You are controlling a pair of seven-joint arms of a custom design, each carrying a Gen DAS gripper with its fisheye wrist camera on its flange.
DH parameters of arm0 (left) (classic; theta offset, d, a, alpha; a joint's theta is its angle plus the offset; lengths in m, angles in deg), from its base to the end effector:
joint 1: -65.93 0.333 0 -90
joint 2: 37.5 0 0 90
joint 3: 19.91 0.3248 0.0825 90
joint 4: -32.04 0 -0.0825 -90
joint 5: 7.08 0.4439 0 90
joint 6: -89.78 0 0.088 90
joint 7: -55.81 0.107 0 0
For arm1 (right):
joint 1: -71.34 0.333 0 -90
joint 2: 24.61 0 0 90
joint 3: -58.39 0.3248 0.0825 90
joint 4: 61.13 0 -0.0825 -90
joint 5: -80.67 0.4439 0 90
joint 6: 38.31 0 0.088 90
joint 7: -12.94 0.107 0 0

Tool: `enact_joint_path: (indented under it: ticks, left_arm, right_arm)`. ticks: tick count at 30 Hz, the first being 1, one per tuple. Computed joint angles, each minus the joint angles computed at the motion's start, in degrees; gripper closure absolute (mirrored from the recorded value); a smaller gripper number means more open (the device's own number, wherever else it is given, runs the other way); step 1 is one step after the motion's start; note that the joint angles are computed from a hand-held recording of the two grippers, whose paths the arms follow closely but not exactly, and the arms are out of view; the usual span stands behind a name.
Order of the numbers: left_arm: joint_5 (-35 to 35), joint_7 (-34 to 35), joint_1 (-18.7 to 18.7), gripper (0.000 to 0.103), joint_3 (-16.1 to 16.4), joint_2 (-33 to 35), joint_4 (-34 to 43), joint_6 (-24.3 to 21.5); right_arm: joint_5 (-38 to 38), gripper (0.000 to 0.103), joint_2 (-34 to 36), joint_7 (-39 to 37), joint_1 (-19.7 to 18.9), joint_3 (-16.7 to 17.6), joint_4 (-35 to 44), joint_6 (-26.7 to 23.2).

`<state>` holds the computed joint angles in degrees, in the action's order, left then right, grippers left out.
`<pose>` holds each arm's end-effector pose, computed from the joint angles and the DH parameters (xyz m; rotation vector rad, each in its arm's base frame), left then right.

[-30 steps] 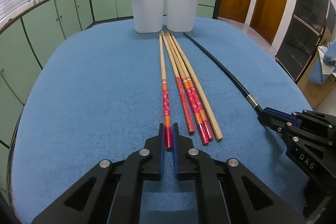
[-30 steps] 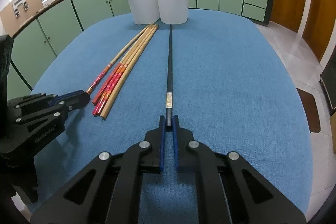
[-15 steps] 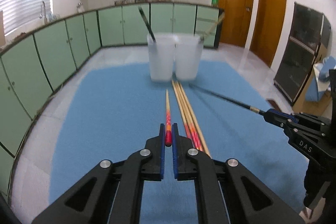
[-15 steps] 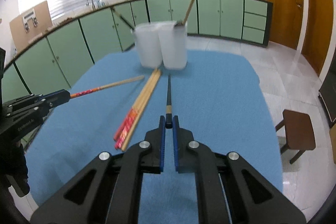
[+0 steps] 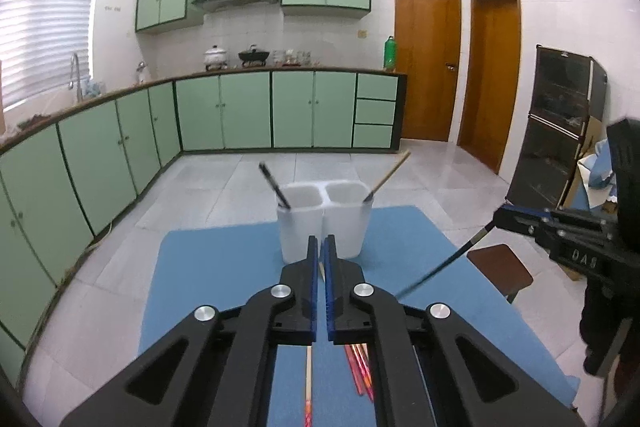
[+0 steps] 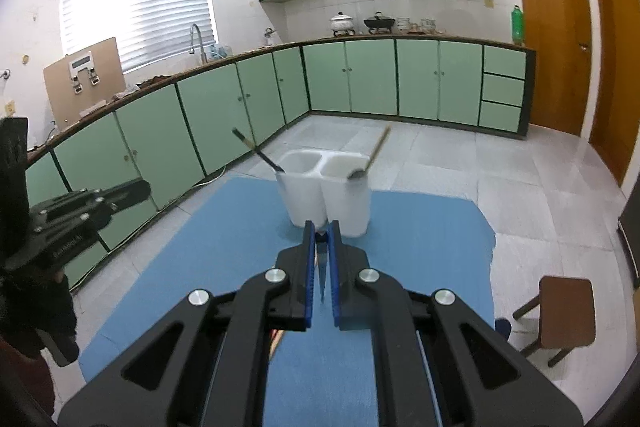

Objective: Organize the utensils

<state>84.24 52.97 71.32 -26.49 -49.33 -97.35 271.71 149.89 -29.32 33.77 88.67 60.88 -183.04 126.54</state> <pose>0.5354 -0.1049 0.4827 -1.5436 1.5849 -0.9741 0.5914 0.1570 0.4943 -1.8539 1.1071 -0.4671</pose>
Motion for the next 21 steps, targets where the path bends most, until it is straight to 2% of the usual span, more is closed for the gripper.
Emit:
enact_joint_path:
  ticks: [1,4,6,7,10,13,14,15,17,18,19,21]
  left_arm:
    - [-0.4,0.9,-0.1,0.1,-0.1,0.3,0.3,-0.1]
    - [-9.4,10.1,-0.3,0.1,0.2,0.8,-1.3,0.3]
    - [-17.9,18.9,-1.6,0.1,1.2,1.2,-4.2,-0.1]
    - [-20.3,20.7,-1.7,0.099,1.2,1.2,-5.5,-0.1]
    - [-33.1,31.4,-5.9,0.096,5.0,2.0,-10.5,0.2]
    - [-36.6,33.6,-5.2,0.094,4.2,2.4,-13.8,0.2]
    - [-37.3,33.8,-4.7,0.092,3.5,2.4,-14.7,0.3]
    - [-36.8,32.9,-3.2,0.089,1.9,2.4,-15.5,0.2]
    - [-30.7,27.0,2.4,0.08,-3.8,1.8,-16.6,-1.4]
    - [-28.5,24.9,3.7,0.074,-5.3,1.6,-16.8,-2.3]
    - [-26.1,22.4,4.4,0.07,-6.2,1.6,-17.3,-3.0]
    - [-26.2,22.2,3.4,0.068,-5.0,2.1,-18.3,-2.8]
  right_arm:
    - [-1.3,0.097,0.2,1.3,-0.2,0.0,0.7,-0.8]
    - [-2.4,0.097,0.2,2.0,-0.4,-0.1,0.8,-1.1]
    - [0.5,0.097,-0.7,-0.6,0.0,-0.1,-0.9,1.0]
    - [3.6,0.097,-1.8,-3.6,0.4,-0.2,-2.4,2.7]
    - [10.2,0.097,-5.2,-9.0,1.3,-0.9,-7.2,6.7]
    - [9.0,0.096,-8.5,-7.7,1.6,-0.6,-13.3,11.4]
    - [6.0,0.096,-9.3,-4.3,1.2,-0.3,-15.3,12.1]
    - [0.3,0.096,-10.2,2.2,-0.4,0.6,-18.1,11.2]
    - [-5.9,0.096,-10.5,8.8,-1.7,1.6,-21.0,10.5]
    - [-8.8,0.096,-10.1,11.4,-2.2,2.4,-22.2,11.2]
    - [-10.5,0.096,-9.0,12.9,-2.0,2.8,-23.0,12.1]
    - [-8.6,0.096,-6.6,11.1,1.2,0.5,-22.7,12.8]
